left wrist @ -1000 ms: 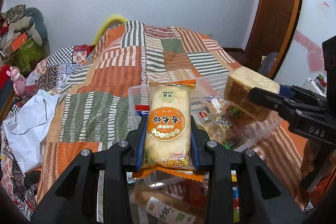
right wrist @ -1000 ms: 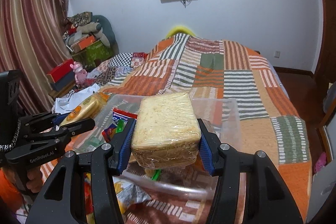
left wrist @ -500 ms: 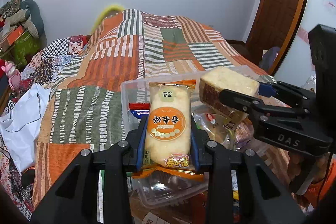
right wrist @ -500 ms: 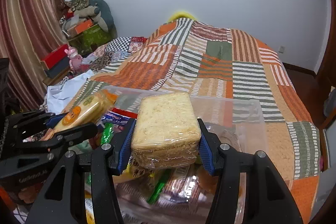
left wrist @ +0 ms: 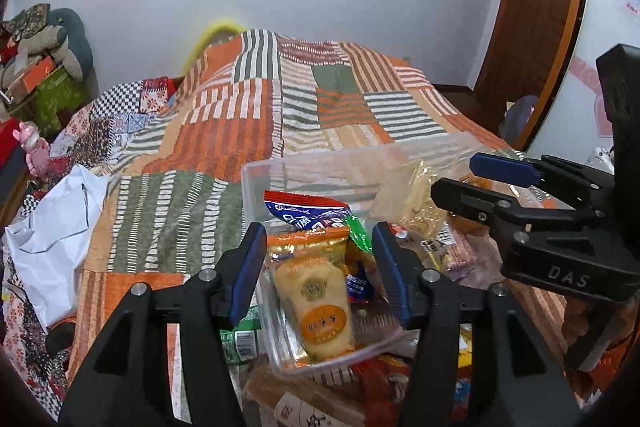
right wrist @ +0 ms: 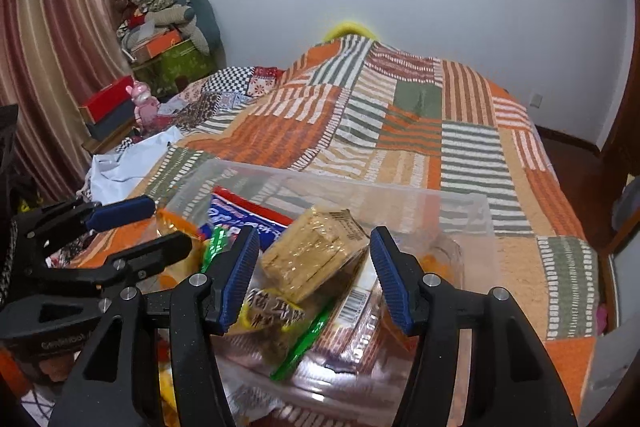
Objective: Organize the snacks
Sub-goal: 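Open both tools to drop the bun and bread cake into the box, then grasp the pastry packet with the left tool while the right tool grasps the green jelly cup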
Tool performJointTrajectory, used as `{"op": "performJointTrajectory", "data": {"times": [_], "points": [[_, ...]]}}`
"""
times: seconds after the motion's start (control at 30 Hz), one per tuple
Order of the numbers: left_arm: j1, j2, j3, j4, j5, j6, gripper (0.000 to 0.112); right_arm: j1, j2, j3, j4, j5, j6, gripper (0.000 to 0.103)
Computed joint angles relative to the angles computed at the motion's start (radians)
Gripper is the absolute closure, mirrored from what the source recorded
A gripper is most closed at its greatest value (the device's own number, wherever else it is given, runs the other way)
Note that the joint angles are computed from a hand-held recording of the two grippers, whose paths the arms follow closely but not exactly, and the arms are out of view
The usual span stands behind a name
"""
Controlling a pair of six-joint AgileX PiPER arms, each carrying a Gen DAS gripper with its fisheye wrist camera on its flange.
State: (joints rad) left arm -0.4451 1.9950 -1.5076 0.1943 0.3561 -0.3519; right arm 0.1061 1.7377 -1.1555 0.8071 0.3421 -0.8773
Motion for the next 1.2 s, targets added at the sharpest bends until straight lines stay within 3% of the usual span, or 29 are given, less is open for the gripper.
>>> {"op": "performJointTrajectory", "data": {"times": [0.4,0.63,0.73,0.93,1.2], "points": [[-0.033,-0.177,0.214,0.13,-0.061,-0.174,0.051,-0.006,-0.176,0.165,0.208,0.025,-0.212,0.049],[-0.065,-0.272,0.327,0.257,-0.057,-0.325,0.049,-0.018,-0.26,0.276,0.377,0.058,-0.351,0.049],[-0.081,-0.32,0.391,0.335,-0.063,-0.416,0.047,-0.024,-0.299,0.319,0.414,0.077,-0.379,0.049],[-0.111,-0.379,0.501,0.344,-0.076,-0.448,0.045,-0.035,-0.352,0.392,0.447,0.087,-0.416,0.048],[-0.155,-0.357,0.58,0.346,-0.111,-0.502,0.043,-0.051,-0.395,0.486,0.441,0.068,-0.441,0.044]]}}
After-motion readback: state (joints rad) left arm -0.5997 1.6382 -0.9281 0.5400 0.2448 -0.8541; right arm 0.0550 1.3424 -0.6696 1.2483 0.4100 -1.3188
